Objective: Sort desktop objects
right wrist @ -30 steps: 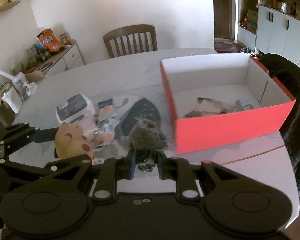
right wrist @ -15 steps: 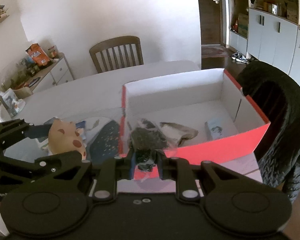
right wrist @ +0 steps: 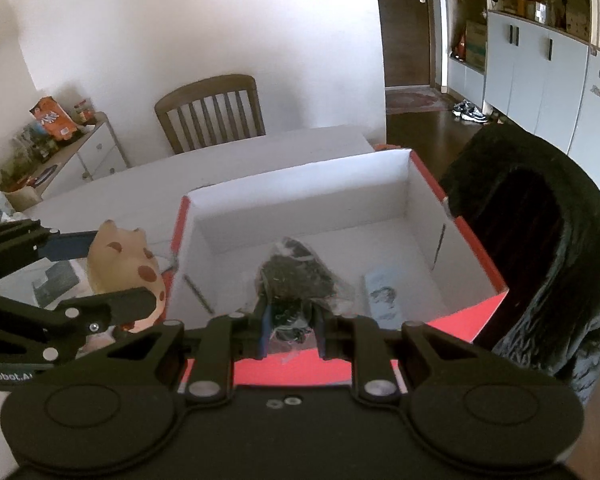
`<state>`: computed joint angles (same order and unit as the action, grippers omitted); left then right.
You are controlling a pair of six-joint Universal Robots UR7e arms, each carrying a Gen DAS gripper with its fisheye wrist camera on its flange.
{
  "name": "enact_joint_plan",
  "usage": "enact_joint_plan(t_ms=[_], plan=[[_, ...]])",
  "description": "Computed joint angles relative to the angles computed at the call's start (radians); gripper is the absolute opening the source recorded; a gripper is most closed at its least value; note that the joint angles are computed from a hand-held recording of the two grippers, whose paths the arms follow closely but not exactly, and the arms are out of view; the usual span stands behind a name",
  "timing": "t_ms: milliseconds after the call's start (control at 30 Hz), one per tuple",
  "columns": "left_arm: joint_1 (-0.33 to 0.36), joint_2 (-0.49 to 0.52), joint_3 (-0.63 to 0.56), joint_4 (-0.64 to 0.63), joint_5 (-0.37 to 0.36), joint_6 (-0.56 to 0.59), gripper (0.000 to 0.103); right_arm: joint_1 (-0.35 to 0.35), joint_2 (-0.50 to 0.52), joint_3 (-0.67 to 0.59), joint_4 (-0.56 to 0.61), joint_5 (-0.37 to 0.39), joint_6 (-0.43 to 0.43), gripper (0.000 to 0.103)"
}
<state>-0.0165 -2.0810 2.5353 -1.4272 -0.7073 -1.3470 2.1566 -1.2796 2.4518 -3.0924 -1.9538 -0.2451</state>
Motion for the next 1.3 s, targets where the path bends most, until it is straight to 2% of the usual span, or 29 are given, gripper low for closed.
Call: enact_joint_plan(t_ms=[267, 333, 567, 767, 900, 1033, 1300], plan=[[0.216, 0.134, 0.0, -0.324, 0.021, 0.264, 0.069, -0.059, 0.043, -0.059, 0.031, 0.018, -0.077, 0.02], [0.248, 0.156, -0.002, -0.369, 0.022, 0.304, 0.069, -0.063, 0.066, -0.069, 0.016, -0.005, -0.104, 0.02], [0.371, 0.265, -0.03, -0.505, 0.025, 0.443, 0.069, -0.091, 0.123, -0.124, 0.062, -0.01, -0.113, 0.02], [0.485, 0.363, -0.087, -0.545, -0.009, 0.512, 0.069, -0.094, 0.198, -0.179, 0.071, -0.062, -0.131, 0.02], [0.538, 0.409, -0.121, -0.557, -0.018, 0.534, 0.069, -0.103, 0.239, -0.218, 0.1, -0.063, -0.129, 0.02], [0.571, 0.449, -0.144, -0.567, -0.008, 0.556, 0.069, -0.104, 0.274, -0.237, 0.086, -0.068, -0.139, 0.02], [0.62, 0.519, -0.165, -0.576, -0.016, 0.599, 0.069, -0.125, 0.312, -0.28, 0.146, -0.064, -0.139, 0.02]])
